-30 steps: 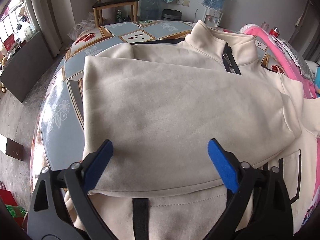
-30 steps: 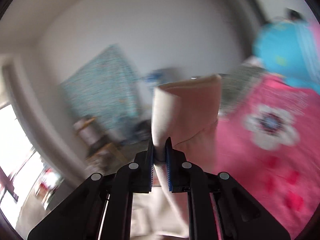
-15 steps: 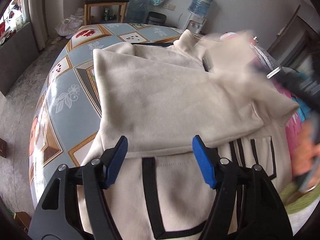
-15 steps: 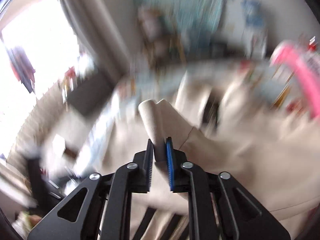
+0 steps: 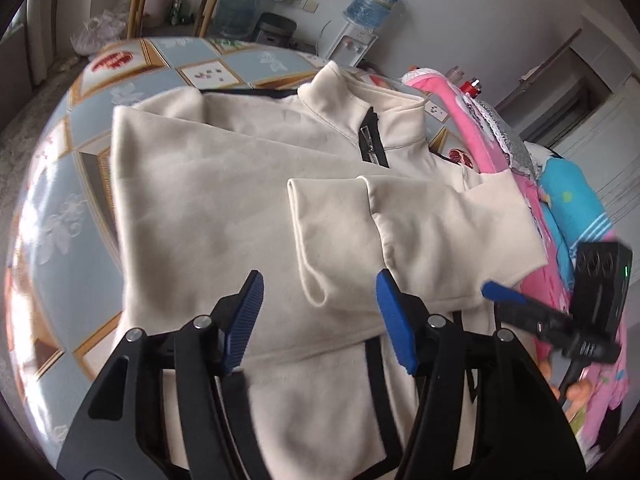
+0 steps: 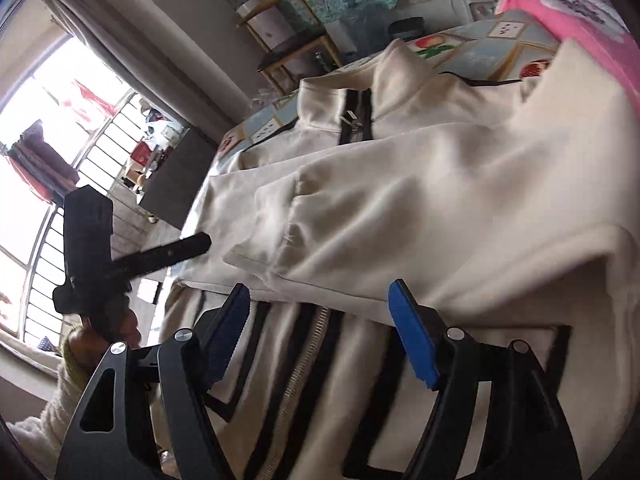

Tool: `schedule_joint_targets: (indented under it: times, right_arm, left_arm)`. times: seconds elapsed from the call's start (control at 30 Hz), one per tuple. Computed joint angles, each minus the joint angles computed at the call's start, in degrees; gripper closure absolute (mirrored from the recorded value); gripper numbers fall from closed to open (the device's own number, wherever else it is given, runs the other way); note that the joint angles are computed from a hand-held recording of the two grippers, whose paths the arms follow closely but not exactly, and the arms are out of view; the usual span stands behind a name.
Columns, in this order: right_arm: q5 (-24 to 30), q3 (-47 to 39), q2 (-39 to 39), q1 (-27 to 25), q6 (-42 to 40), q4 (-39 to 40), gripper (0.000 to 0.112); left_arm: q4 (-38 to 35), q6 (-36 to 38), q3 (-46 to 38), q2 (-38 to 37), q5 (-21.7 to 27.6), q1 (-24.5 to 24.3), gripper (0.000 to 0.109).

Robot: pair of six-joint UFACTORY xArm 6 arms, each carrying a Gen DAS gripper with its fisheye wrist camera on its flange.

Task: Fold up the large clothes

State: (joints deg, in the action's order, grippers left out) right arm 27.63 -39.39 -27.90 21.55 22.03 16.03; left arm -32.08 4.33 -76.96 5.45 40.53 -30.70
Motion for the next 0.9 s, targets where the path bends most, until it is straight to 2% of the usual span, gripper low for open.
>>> schedule_joint_targets:
  times: [0.03, 0.17, 0.27, 0.33, 0.4, 0.67, 0.8, 0.9]
  right_arm:
    - [0.9, 1.64, -2.11, -0.03, 3.28, -4.44, 0.042]
    - [1.22, 7.89, -8.04, 0.1, 8.61, -10.88, 0.042]
    - [2.07, 9.61, -9.79, 0.41, 14.29, -18.12, 0.042]
    - [2.35, 11.35, -11.92, -0.03, 14.51, -18.57, 0.042]
    - [2.55, 12.13, -12.96, -0.36, 14.72, -19.1, 0.042]
    - [3.15, 13.11, -14.66, -2.01, 14.85, -20.13, 0.042]
    - [4.1, 13.1, -15.98, -2.58, 15.75, -21.97, 0.042]
    - [4.27, 13.43, -16.6, -2.88, 16.19, -21.87, 0.042]
  left_arm:
    - [0.1, -1.27, -1.96, 1.92, 0.86, 0.03, 0.058]
    - [2.57, -7.34, -7.93, 7.86, 2.66, 0.0, 0.061]
    - [6.15, -11.3, -10.0, 9.78, 2.46, -0.53, 0.072]
    - [9.2, -13.91, -10.76, 10.38, 2.31, -1.06, 0.081]
    - [9.92, -15.13, -11.18, 10.93, 2.44, -1.29, 0.106]
    - [7.55, -10.0, -8.72, 5.03, -3.05, -1.2, 0.108]
    - [13.17, -13.16, -7.64, 0.99, -5.02, 0.24, 0.108]
    - [19.14, -17.84, -6.98, 0.4, -3.83, 2.03, 0.108]
